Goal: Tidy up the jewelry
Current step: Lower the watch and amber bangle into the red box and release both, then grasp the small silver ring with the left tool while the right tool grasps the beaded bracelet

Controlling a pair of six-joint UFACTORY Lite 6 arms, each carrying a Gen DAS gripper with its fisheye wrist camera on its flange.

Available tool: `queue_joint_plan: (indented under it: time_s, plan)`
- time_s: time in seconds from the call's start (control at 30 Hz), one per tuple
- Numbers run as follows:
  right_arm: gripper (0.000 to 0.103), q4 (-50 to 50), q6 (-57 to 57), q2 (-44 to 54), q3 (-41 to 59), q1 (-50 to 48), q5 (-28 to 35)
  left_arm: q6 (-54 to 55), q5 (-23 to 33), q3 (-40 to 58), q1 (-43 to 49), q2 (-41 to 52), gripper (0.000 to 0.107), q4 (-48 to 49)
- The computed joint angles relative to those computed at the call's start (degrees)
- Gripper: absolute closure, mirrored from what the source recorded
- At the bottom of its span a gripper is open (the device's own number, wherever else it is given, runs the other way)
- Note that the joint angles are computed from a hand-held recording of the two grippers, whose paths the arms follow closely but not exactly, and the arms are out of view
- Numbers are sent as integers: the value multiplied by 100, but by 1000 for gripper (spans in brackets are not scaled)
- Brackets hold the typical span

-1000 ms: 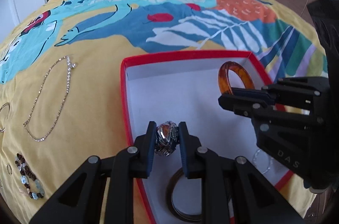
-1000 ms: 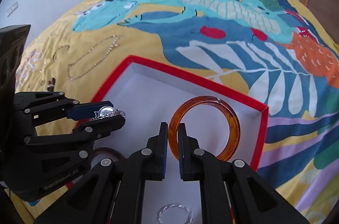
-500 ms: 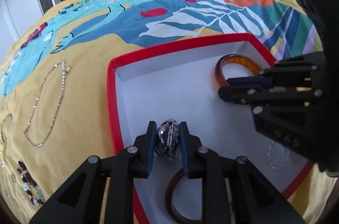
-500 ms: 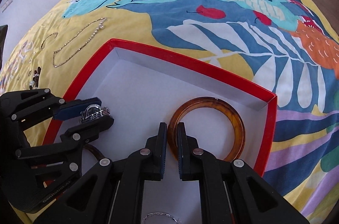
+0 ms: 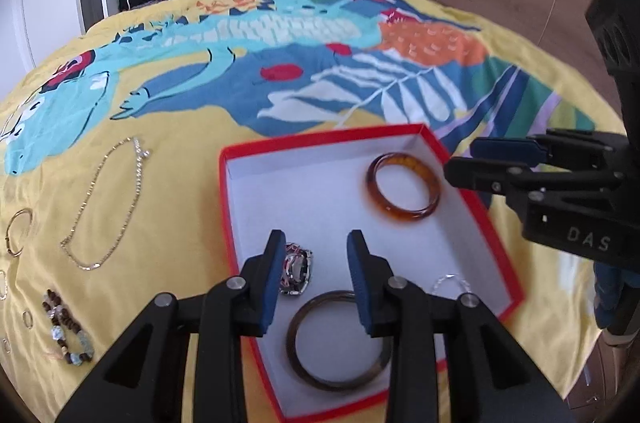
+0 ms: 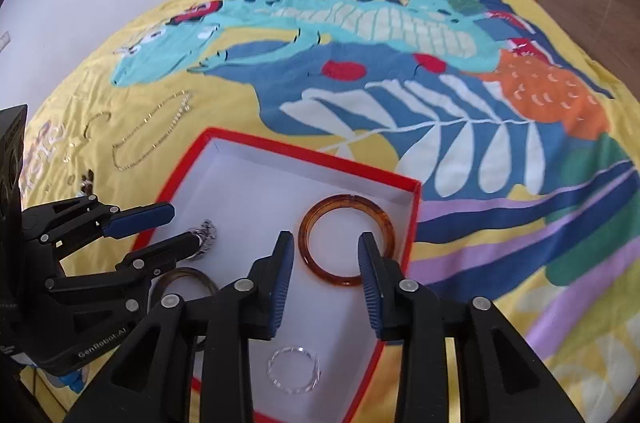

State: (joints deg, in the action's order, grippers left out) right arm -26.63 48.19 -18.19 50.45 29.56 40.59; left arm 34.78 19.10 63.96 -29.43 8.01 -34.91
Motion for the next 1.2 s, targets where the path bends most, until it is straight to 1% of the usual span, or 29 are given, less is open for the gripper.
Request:
queue_joint_plan:
  time_s: [0.03,0.1,0.17,0.27,0.3,0.33,0.4,0.5,0.57,0.63,0.7,0.73,0.8,0.9,1.0,1.13,1.2]
  plan:
    - [63,-73,176,-145,59,157,171,-23,104,-95,87,-242,77,39]
    - [56,-422,809,-398,265,742,688,-92,373,-240,298,-684,77,168]
    - [52,-701,1370,-522,476,1322,1087,-253,708,-370,566,-1169,77,502]
    - [51,-1205,2291,-374,965,2371,1784,-80,1134,-577,1062,-1810,77,602]
    - [51,-1301,2483,-272,1116,2599,1930,58,1271,-689,1274,-2057,76,585]
    - [51,-1421,2735,-138,1309,2893,2119,233,1433,-798,1559,-2317,75,569]
    - [50,-1613,3151,159,1671,3378,2380,652,1688,-965,2074,-2664,69,404]
    - [50,-1840,3601,665,2201,3936,2665,1657,2117,-1278,3177,-3169,68,31]
    - [49,-1977,3860,1055,2573,4240,2753,2356,2368,-1427,3947,-3338,68,-241]
    - [48,-2113,4168,1330,2795,4462,2750,3205,2728,-1494,4879,-3321,68,-637]
    - [42,-2213,4450,1631,3000,4609,2660,3815,2987,-1490,5626,-3159,68,-883]
    - [42,-2225,4495,1844,3154,4645,2618,4163,3085,-1465,6056,-3005,68,-1010]
    - [42,-2237,4539,2202,3385,4658,2487,4627,3156,-1368,6620,-2687,68,-1143]
    - [42,-2178,4615,2692,3614,4542,2074,5199,3024,-1120,7266,-1979,68,-1291]
    - [42,-2111,4618,3123,3776,4383,1685,5344,2776,-724,7539,-1200,68,-1359]
    - [42,-2039,4635,3559,3867,4161,1201,5402,2445,-337,7634,-492,68,-1486]
    - [39,-2031,4654,3740,3880,4051,995,5336,2269,-209,7532,-260,68,-1520]
